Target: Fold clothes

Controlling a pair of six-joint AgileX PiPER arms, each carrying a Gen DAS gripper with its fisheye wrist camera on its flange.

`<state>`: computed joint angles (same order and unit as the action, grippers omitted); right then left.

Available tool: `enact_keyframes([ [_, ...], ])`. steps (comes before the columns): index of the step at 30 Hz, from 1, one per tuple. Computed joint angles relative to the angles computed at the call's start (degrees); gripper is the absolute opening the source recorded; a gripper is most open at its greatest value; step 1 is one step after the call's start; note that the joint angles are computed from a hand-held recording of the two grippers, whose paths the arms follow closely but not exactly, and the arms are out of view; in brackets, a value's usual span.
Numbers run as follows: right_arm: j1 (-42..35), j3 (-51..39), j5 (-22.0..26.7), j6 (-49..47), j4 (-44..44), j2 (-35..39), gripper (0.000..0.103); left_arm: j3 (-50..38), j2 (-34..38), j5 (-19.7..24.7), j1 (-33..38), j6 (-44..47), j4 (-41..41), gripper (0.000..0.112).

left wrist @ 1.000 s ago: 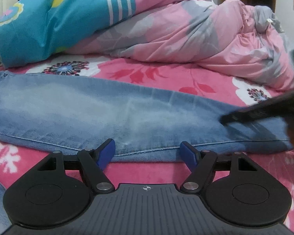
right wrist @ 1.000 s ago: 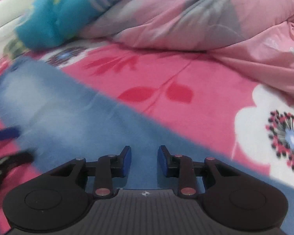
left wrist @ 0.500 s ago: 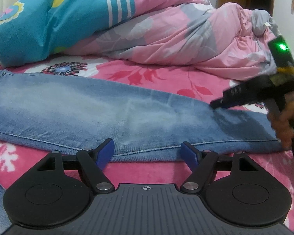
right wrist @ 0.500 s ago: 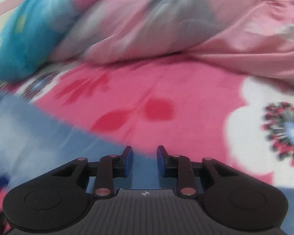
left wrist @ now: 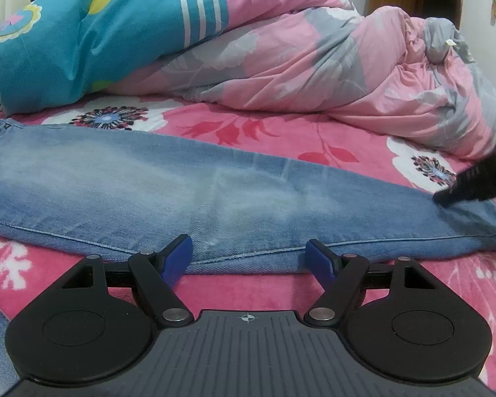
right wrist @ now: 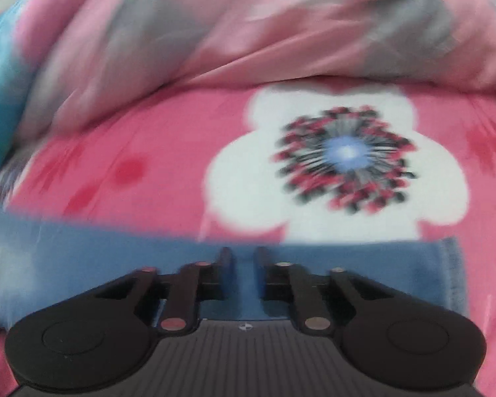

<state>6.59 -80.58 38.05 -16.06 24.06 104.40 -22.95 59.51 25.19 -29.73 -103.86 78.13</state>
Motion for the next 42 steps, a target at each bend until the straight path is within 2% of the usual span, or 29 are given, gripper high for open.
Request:
enact_keyframes([
  [2,-1.4,-0.3,0.3,5.1,-4.8,-1.7,0.017,0.0,0.0,-0.3,0.2,-0.3,0.2,0.076],
  [3,-2.0,0.9,-0.4,5.5,-7.2,-3.5,0.022,0.0,0.0,-0.4,0.3,-0.3,0.2,0.076],
  [4,-2.8,2.6,1.0,4.8,-7.2,-6.3,0.028,-0.1,0.1,-0.3,0.2,-0.2,0.1,0.076],
  [7,-7.5,7.4,7.4,-4.6,0.8,-11.6,0.034,-0.2,0.1,-0.1,0.1,0.4,-0.4,0.076],
  [9,-7.5,9.0,6.9,-4.3,-2.0,-10.8,0.033,-0.2,0.1,-0.2,0.2,0.6,-0.5,0.077],
  [11,-8.1,9.4,1.0,-5.2,-2.2,-8.0,0.030,-0.1,-0.1,-0.3,0.2,0.7,-0.5,0.077],
  [12,-9.0,7.7,0.2,-3.5,-2.5,-6.6,0.026,0.0,-0.2,-0.3,0.2,0.5,-0.4,0.077],
  [13,-9.6,5.6,-0.5,-0.2,-3.8,-5.1,0.018,0.0,-0.2,-0.3,0.1,0.3,-0.2,0.077],
  [14,-10.4,3.3,-0.8,2.5,-4.6,-3.4,0.016,0.0,-0.2,-0.2,0.1,0.1,-0.1,0.077],
  [16,-11.6,3.6,1.4,2.8,-3.4,-5.9,0.023,0.1,-0.2,-0.2,0.0,-0.2,0.0,0.077],
  [19,-12.2,8.7,1.5,-3.9,-1.3,-12.5,0.035,-0.1,0.1,0.0,-0.3,0.0,-0.3,0.077],
  [21,-14.8,11.8,5.1,-10.8,4.2,-14.5,0.035,-0.2,0.1,0.2,-0.5,0.3,-0.5,0.078],
  [23,-17.1,14.4,4.2,-13.8,5.6,-13.9,0.032,0.0,-0.2,-0.5,0.1,0.4,-0.4,0.078],
  [24,-18.3,15.6,3.7,-15.4,6.4,-13.4,0.018,0.0,-0.4,-0.8,0.4,0.3,-0.4,0.078],
  [25,-21.1,15.9,4.2,-17.3,9.3,-12.8,0.017,0.1,-0.5,-0.9,0.5,0.2,-0.3,0.078],
  [26,-23.4,16.3,3.2,-16.8,10.0,-12.5,0.021,0.2,-0.5,-1.0,0.6,0.1,-0.2,0.078],
  [30,-28.8,19.6,2.7,-22.4,15.4,-18.9,0.022,0.0,-0.3,-0.9,0.5,0.2,-0.3,0.078],
  [33,-30.7,22.3,9.7,-33.4,25.5,-21.5,0.022,-0.1,-0.1,-0.8,0.4,0.5,-0.4,0.079],
  [35,-28.7,25.1,8.4,-37.3,24.4,-22.1,0.022,0.0,-0.3,-1.0,0.5,0.7,-0.6,0.079],
  [37,-28.2,28.0,4.9,-38.9,20.1,-21.6,0.020,0.2,-0.6,-1.3,0.8,0.6,-0.5,0.079],
  [38,-31.0,29.1,5.8,-38.8,21.0,-22.7,0.020,0.3,-0.7,-1.7,1.0,0.5,-0.4,0.079],
  [40,-38.0,29.8,10.5,-38.6,22.3,-24.2,0.021,0.3,-0.7,-2.2,1.4,0.4,-0.2,0.080],
  [41,-40.2,30.8,10.4,-38.0,20.3,-27.3,0.023,0.3,-0.6,-1.9,1.2,0.4,-0.2,0.080],
  [42,-43.4,31.9,12.7,-39.8,19.2,-32.1,0.023,0.2,-0.5,-1.6,0.9,0.5,-0.2,0.080],
])
